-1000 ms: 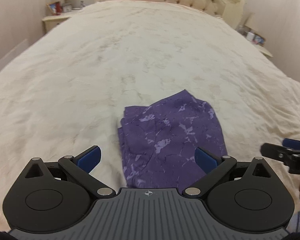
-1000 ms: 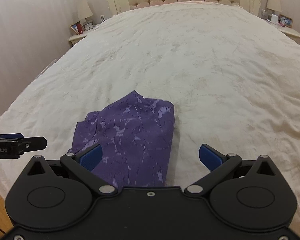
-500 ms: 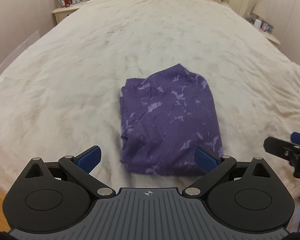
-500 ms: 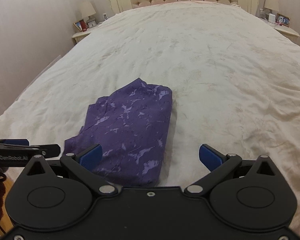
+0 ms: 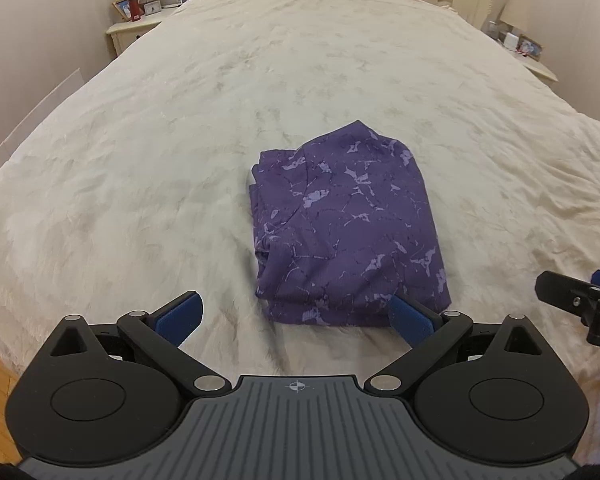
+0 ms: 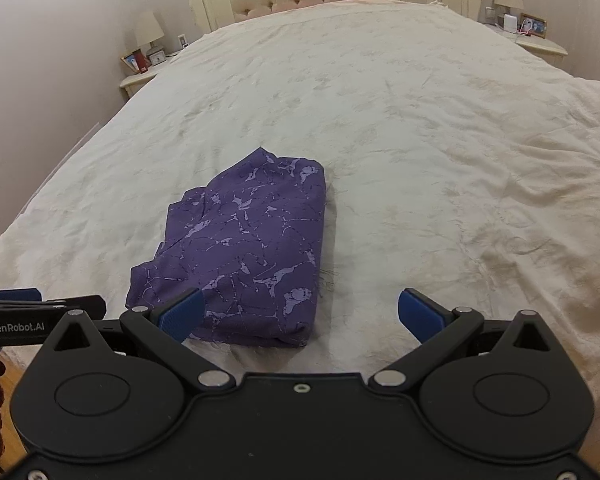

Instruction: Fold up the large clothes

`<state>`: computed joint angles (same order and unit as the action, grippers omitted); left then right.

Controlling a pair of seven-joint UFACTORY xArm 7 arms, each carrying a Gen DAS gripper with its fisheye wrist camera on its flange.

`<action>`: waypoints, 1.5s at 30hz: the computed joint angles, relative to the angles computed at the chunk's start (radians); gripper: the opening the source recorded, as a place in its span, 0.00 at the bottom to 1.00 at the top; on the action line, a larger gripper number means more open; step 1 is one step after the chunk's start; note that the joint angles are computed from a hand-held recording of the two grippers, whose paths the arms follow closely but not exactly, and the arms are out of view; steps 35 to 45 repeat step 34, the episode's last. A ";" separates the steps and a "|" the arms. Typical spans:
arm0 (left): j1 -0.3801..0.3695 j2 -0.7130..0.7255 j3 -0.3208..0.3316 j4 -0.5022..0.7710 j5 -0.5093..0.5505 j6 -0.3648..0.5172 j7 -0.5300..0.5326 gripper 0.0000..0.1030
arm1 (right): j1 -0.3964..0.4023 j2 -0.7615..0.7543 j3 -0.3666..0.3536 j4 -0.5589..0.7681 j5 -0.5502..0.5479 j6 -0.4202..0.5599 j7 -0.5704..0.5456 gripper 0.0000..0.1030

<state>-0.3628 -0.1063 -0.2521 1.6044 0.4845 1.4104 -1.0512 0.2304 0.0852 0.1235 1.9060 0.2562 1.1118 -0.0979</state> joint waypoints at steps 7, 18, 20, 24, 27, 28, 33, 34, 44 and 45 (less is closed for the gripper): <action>0.005 -0.023 -0.004 -0.020 -0.010 0.001 -0.001 0.98 | 0.002 -0.032 -0.001 -0.034 -0.002 -0.007 0.003 0.99; 0.022 -0.062 -0.017 -0.059 -0.015 -0.009 -0.002 0.98 | 0.007 -0.065 -0.001 -0.070 0.002 -0.015 0.011 0.99; 0.025 -0.069 -0.021 -0.064 -0.013 -0.008 -0.004 0.98 | 0.008 -0.072 -0.001 -0.078 0.005 -0.017 0.012 0.99; 0.028 -0.076 -0.039 -0.068 0.026 0.010 -0.019 0.98 | 0.010 -0.078 -0.001 -0.085 0.008 -0.017 0.012 0.99; 0.028 -0.082 -0.037 -0.072 0.018 0.006 -0.015 0.97 | 0.010 -0.082 -0.002 -0.090 0.010 -0.018 0.011 0.99; 0.030 -0.082 -0.036 -0.071 0.014 0.008 -0.014 0.97 | 0.010 -0.084 -0.002 -0.092 0.012 -0.017 0.010 0.99; 0.032 -0.089 -0.038 -0.078 0.004 0.005 -0.014 0.97 | 0.010 -0.093 -0.004 -0.102 0.017 -0.020 0.007 0.99; 0.033 -0.089 -0.038 -0.079 0.001 0.006 -0.014 0.97 | 0.010 -0.096 -0.004 -0.107 0.020 -0.021 0.006 0.99; 0.033 -0.089 -0.038 -0.079 0.001 0.006 -0.014 0.97 | 0.010 -0.096 -0.004 -0.107 0.020 -0.021 0.006 0.99; 0.033 -0.089 -0.038 -0.079 0.001 0.006 -0.014 0.97 | 0.010 -0.096 -0.004 -0.107 0.020 -0.021 0.006 0.99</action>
